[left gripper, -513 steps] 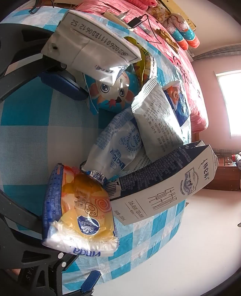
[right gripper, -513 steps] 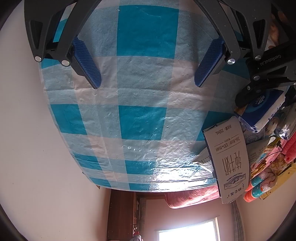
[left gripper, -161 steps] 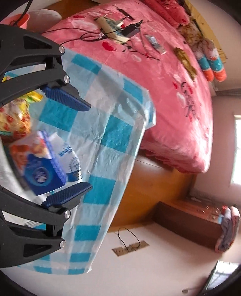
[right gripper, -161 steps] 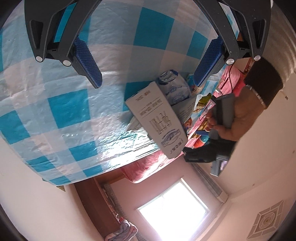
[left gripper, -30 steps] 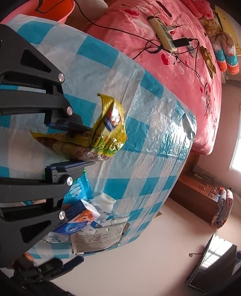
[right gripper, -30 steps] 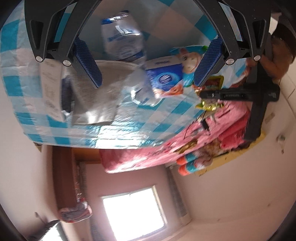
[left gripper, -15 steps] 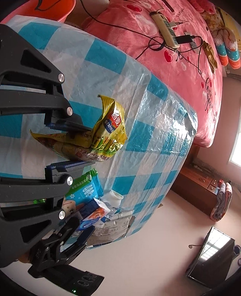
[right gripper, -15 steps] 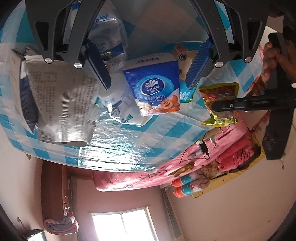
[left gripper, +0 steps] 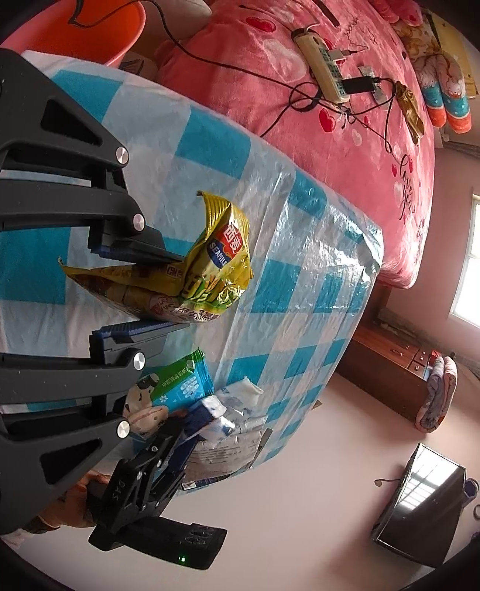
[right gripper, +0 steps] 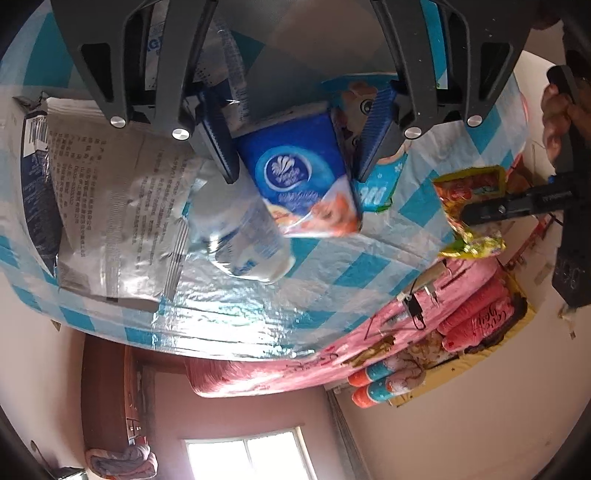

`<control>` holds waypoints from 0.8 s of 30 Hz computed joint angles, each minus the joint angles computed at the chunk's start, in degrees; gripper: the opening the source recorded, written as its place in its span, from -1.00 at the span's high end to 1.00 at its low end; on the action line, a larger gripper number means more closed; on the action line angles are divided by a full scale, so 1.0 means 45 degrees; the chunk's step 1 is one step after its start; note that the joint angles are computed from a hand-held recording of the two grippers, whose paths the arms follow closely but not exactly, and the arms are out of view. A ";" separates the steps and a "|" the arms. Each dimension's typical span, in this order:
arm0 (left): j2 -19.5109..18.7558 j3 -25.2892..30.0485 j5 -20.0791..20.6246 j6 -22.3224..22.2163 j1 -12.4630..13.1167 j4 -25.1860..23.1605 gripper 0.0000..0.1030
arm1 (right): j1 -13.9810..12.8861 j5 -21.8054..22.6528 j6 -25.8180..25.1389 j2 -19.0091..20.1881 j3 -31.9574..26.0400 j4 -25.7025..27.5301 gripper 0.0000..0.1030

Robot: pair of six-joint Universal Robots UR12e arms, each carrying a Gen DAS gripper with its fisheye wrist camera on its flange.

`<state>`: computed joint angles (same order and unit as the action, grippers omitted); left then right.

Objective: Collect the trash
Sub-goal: 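Lift the snack bag with the left gripper while the right gripper grasps the blue Vinda tissue pack, then carry the snack bag and tissue pack to the pink bucket and open both grippers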

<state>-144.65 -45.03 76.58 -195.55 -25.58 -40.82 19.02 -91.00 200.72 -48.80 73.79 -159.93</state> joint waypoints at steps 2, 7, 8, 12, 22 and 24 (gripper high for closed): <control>0.0103 -0.0198 -0.0014 0.0039 0.0033 0.0126 0.44 | 0.0000 0.0042 0.0025 0.0021 -0.0073 0.0135 -0.25; 0.0380 -0.0745 -0.0082 0.0011 0.0133 0.0457 0.44 | -0.0114 0.0643 0.0316 0.0053 -0.0216 0.0322 -0.46; 0.0419 -0.0825 -0.0079 0.0013 0.0147 0.0505 0.44 | -0.0089 0.0547 0.0271 0.0095 -0.0324 0.0481 -0.47; 0.0590 -0.1193 -0.0181 0.0054 0.0208 0.0707 0.44 | 0.0048 0.0055 0.0028 0.0237 -0.0641 0.0889 -0.48; 0.0932 -0.1859 -0.0327 0.0232 0.0332 0.1106 0.44 | 0.0080 -0.0055 0.0572 0.0116 -0.0396 0.0633 0.03; 0.1026 -0.2040 -0.0337 0.0271 0.0355 0.1223 0.44 | 0.0126 -0.0245 0.0625 0.0058 -0.0321 0.0597 0.04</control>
<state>-140.03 -54.21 75.06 -194.33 -23.98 -35.32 19.59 -92.10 203.54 -48.54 72.35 -157.24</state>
